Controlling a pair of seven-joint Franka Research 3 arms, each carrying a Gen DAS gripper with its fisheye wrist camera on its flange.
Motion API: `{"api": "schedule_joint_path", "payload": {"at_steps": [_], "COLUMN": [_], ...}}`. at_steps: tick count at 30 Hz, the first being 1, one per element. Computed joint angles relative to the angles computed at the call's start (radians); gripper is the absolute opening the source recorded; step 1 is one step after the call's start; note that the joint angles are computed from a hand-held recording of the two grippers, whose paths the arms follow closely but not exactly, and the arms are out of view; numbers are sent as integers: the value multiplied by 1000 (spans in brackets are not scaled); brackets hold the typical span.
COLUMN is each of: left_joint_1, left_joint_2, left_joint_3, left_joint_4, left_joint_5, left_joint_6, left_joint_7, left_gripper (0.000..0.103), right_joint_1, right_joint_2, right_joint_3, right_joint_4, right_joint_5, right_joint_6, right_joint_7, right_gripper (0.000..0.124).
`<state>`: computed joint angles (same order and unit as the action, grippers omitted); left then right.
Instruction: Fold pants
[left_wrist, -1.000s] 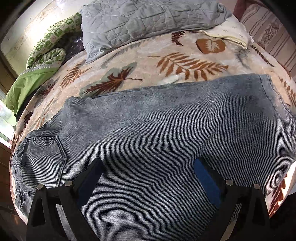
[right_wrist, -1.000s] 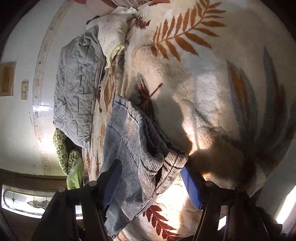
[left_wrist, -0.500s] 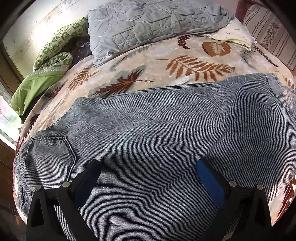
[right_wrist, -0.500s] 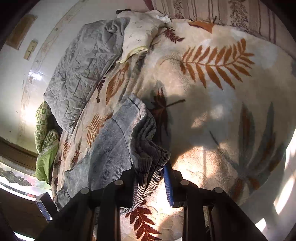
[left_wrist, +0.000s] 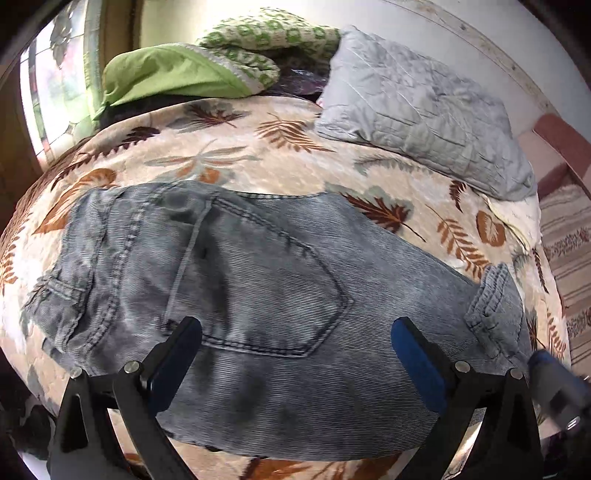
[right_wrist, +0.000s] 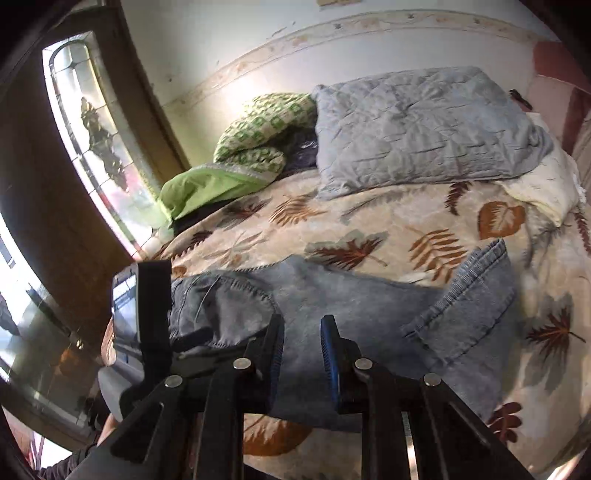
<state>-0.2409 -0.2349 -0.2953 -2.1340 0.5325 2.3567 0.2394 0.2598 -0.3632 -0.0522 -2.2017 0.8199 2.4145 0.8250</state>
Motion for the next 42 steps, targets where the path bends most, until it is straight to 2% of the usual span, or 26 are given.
{"api": "schedule_joint_path", "payload": {"at_steps": [2,3,5,6,8,11,12,14,16,17,19,24,26,29,30,31,32,33,36,38,40,42], "left_joint_1": [10,13,17,21,27,27,23,18,10,7,1,-1,2,8,7,7,8,9,11,13,16,17], "left_joint_2": [-60,-77,-107,-115,-124,-90,-73,-46,-33,-28,-22,-42,-54,-65,-66,-68,-70,-73,-84,-93,-94,-88], "left_joint_3": [9,15,20,17,10,2,0,-5,-7,-8,-7,3,5,6,9,10,8,5,4,5,4,0], "left_joint_4": [-53,-70,-102,-109,-116,-88,-74,-55,-54,-52,-51,-77,-91,-110,-115,-121,-124,-126,-135,-145,-150,-147], "left_joint_5": [-6,-18,-38,-37,-31,-20,-20,-18,-16,-15,-20,-36,-39,-46,-56,-63,-61,-57,-60,-62,-63,-60], "left_joint_6": [-19,-24,-24,-24,-11,22,30,48,75,78,76,88,89,92,96,102,102,101,108,116,123,122], "left_joint_7": [-25,-24,-20,-23,-27,-4,10,17,20,23,31,41,39,29,30,31,31,31,31,24,20,20], "left_gripper": [102,102,102,102,102,102,102,102,102,102,102,102,102,102,102,102,102,102,102,102,102,102], "right_joint_1": [41,52,27,18,28,-13,-44,-153,-276,-296,-272,-348,-389,-414,-408,-394,-372,-337,-228,-212,-221,-240], "right_joint_2": [24,46,105,109,66,-9,-13,11,13,14,31,122,160,187,200,214,226,233,274,314,331,327], "right_joint_3": [0,11,59,57,3,4,31,133,245,254,223,292,336,358,355,345,328,299,166,81,17,-19], "right_joint_4": [-39,-53,-53,-55,-85,-130,-132,-126,-177,-192,-199,-153,-124,-111,-93,-71,-52,-35,90,199,250,259], "right_joint_5": [64,71,-55,-49,74,108,33,-285,-592,-670,-708,-1003,-1164,-1355,-1378,-1371,-1339,-1248,-745,-450,-231,-99], "right_joint_6": [-27,-19,-40,-73,-109,31,107,231,391,413,425,460,445,478,462,431,402,371,171,-3,-114,-184], "right_joint_7": [-61,-96,-9,5,-93,-97,-38,129,246,255,231,362,447,538,554,558,536,482,251,181,139,123], "right_gripper": [25,36,60,60,61,62,63,64,64,64,64,63,59,53,42,35,33,27,20,20,20,20]}}
